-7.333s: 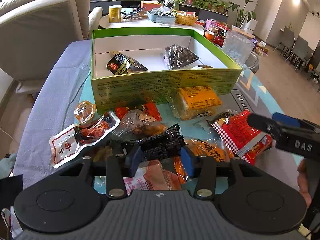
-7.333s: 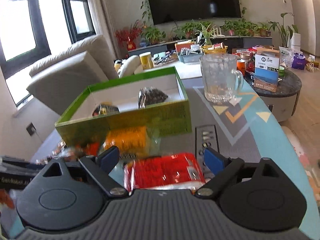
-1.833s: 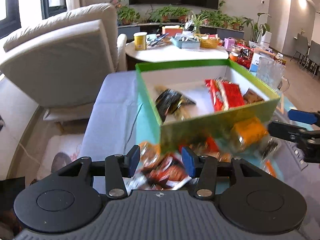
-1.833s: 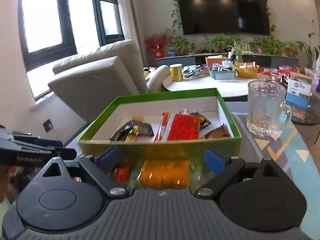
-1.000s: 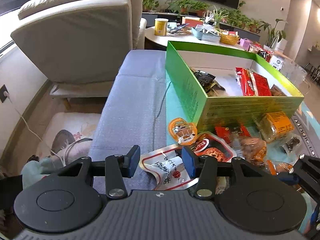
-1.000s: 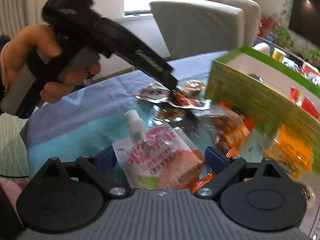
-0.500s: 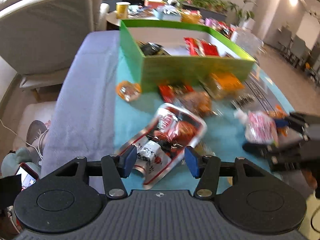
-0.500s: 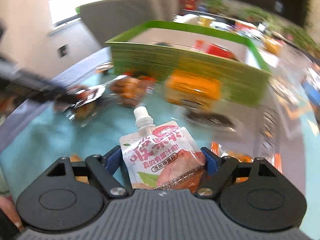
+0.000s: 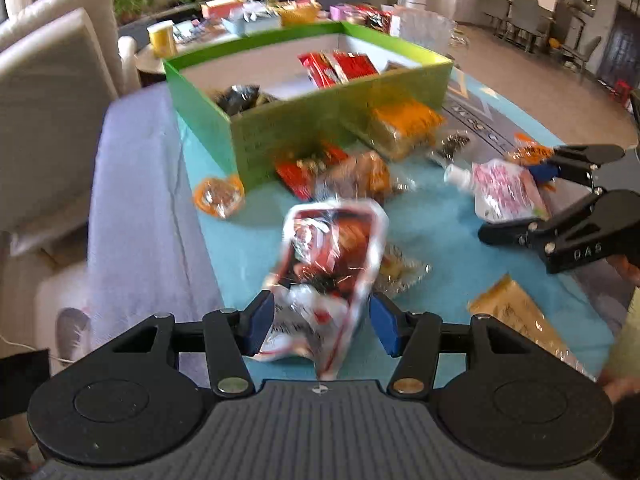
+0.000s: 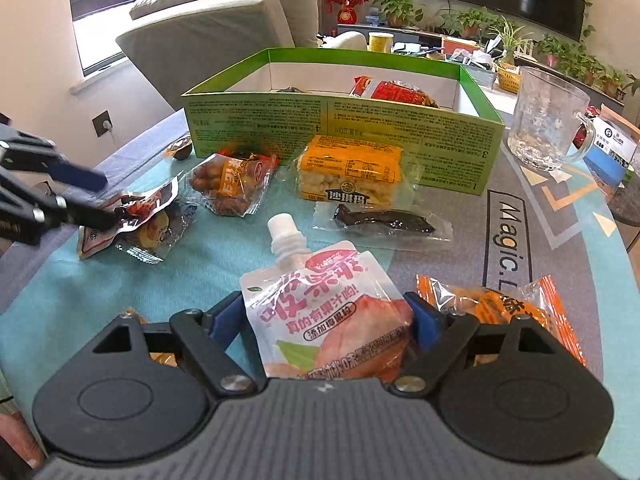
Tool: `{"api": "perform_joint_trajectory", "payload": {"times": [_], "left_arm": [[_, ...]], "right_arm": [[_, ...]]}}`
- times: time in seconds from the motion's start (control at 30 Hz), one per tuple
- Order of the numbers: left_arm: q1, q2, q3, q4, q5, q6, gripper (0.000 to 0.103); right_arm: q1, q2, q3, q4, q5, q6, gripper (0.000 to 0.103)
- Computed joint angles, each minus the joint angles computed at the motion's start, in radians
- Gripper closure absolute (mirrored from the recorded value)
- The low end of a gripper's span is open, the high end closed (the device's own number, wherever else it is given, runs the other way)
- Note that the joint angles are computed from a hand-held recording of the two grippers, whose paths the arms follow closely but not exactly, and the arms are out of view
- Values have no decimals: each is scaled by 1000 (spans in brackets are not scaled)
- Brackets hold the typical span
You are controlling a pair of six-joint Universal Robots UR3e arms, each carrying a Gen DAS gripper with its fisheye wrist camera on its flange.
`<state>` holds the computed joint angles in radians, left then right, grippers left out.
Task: Organize snacks
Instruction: 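Grasp the pink juice pouch with the right gripper while the left grasps the red-labeled snack bag, then carry the pink pouch and red-labeled bag over the green box with both grippers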
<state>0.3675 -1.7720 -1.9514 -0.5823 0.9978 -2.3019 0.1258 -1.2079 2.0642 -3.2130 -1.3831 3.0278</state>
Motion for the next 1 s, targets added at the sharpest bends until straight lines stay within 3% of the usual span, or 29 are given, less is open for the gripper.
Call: {"api": "perform_joint_trajectory", "payload": {"times": [0.1, 0.33, 0.43, 0.6, 0.8, 1.0], "left_arm": [[31, 2, -14, -15, -52, 27, 52], [28, 0, -41, 80, -58, -63, 52], [60, 16, -40, 62, -105, -23, 52], [35, -51, 49, -4, -53, -27, 52], [65, -38, 55, -113, -125, 41, 51], [66, -30, 28, -81, -124, 20, 51]], "right_arm": [[2, 4, 6, -16, -1, 0, 24], [14, 19, -7, -20, -14, 13, 23], [10, 15, -2, -19, -8, 6, 24], [11, 14, -3, -17, -11, 10, 24], [-4, -5, 11, -7, 12, 10, 24], [-26, -12, 35, -34, 51, 3, 24]]}}
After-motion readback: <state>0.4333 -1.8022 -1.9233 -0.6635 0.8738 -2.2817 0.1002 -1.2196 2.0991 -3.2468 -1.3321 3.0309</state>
